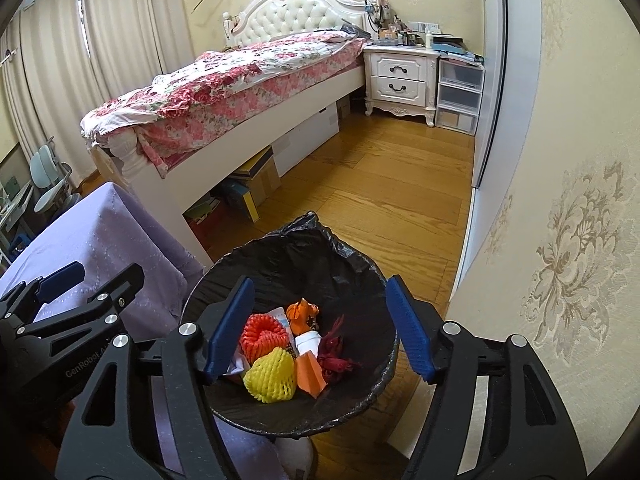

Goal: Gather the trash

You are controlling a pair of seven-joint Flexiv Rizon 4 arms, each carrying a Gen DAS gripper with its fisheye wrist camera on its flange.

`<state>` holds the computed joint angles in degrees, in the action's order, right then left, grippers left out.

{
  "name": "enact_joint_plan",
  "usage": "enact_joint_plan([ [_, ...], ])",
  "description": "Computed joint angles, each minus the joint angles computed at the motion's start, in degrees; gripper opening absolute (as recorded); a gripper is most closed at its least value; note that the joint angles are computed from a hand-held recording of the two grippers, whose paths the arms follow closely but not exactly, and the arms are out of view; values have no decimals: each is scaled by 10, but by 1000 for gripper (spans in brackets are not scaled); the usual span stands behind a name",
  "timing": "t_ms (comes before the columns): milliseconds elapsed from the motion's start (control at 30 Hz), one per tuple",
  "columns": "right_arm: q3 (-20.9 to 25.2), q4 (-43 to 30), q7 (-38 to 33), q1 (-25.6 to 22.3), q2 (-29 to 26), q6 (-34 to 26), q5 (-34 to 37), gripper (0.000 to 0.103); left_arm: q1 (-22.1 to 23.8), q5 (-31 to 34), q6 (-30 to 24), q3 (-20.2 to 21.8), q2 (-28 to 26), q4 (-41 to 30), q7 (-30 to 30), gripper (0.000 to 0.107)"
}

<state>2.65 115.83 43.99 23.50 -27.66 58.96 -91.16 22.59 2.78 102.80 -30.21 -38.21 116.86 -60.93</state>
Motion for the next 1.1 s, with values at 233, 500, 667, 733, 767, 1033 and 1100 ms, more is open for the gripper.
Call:
enact_joint_plan([
  [233, 1, 0, -7, 6, 1, -9, 9, 70, 23, 8, 4, -18, 4, 10, -2, 81],
  [500, 6, 0, -13, 22, 6, -31, 16, 76, 76, 33, 22, -54, 14, 38, -14, 81],
  [667, 10, -2, -20, 34, 10, -42, 23, 78, 110, 53, 34, -68, 25, 58, -28, 81],
  [733, 13, -2, -23, 41, 13, -48, 26, 79, 120, 60, 40, -68, 32, 65, -35, 81],
  [767, 14, -2, -23, 44, 15, -51, 26, 79, 127, 64, 44, -70, 35, 70, -39, 82],
  [1033, 25, -2, -19, 71, 27, -84, 19, 85, 219, 106, 57, -118, 56, 112, -71, 82],
  [1100, 28, -3, -19, 78, 29, -90, 15, 85, 240, 113, 57, -131, 61, 119, -79, 83],
])
